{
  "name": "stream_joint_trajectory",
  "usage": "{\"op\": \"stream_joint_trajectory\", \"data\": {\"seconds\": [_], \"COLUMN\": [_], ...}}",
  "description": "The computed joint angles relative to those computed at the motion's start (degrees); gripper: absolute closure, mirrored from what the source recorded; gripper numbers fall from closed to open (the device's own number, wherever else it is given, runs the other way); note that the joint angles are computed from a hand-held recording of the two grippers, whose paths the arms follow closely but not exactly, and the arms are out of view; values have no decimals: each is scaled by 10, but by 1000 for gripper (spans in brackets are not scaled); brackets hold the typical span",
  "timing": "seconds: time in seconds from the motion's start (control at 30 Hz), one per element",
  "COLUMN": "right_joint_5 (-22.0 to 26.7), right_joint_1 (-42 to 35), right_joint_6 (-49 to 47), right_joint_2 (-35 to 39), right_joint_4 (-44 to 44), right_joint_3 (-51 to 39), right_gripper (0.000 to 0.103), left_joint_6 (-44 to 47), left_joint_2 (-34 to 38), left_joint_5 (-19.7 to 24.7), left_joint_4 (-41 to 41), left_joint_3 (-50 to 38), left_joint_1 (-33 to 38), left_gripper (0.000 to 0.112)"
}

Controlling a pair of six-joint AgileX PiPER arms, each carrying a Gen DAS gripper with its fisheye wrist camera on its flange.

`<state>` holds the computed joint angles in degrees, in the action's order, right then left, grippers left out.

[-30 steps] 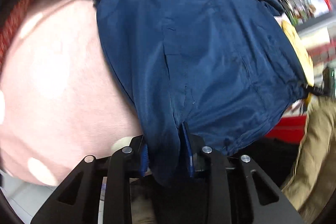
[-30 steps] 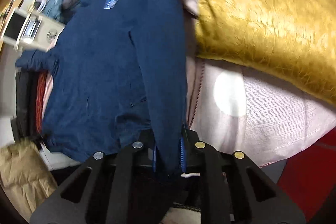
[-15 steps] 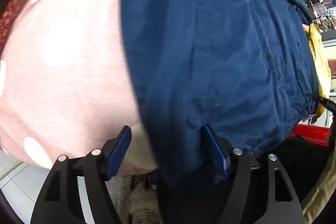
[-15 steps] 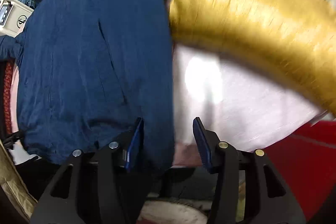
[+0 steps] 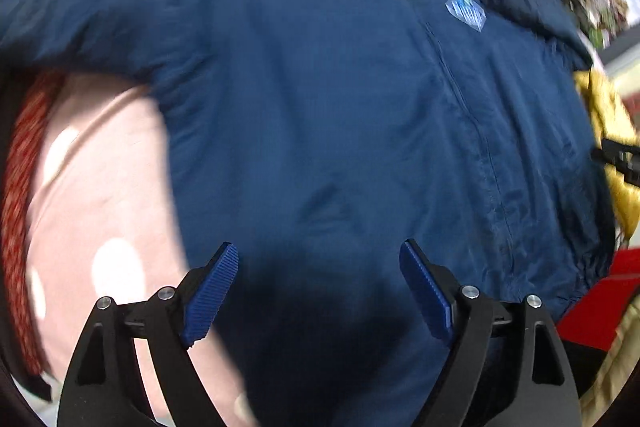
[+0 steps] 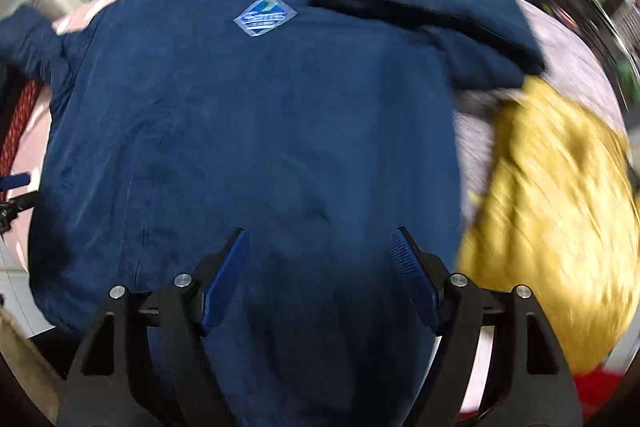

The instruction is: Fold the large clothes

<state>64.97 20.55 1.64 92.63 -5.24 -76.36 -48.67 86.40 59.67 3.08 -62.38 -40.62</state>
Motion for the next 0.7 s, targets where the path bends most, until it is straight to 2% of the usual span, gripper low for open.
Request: {"op": "stream_joint_trajectory", "data": {"seconds": [0.03, 0.13, 0.23, 0.27, 0.33, 0.5, 0.7], "right_joint_5": [-3, -7, -15, -20, -27, -38, 29], "right_joint_1": [5, 19, 27, 33, 43, 99, 92], "right_joint_6": [1, 30, 48, 55, 59, 137, 117], "right_joint_2": [20, 86, 130, 144, 166, 205, 268], "right_joint_4": [2, -1, -15, -26, -36, -109, -68], "right_joint_3": [-10, -39, -33, -27, -21, -20, -106], "right_gripper": [23, 22, 18, 13, 5, 5, 4], "left_joint_6": [11, 39, 40, 41, 27, 3, 45], "left_joint_2": [24, 97, 139, 147, 171, 202, 237], "left_joint_5": [-7, -27, -44, -49, -32, -14, 25], "left_joint_4": [-9, -46, -48, -45, -25, -9, -52], "left_joint_3": [-10, -32, -39, -41, -62, -88, -135], "left_joint_1": [1, 12, 10, 7, -4, -8, 30], "left_gripper": [31, 31, 18, 15, 15, 14, 14]}}
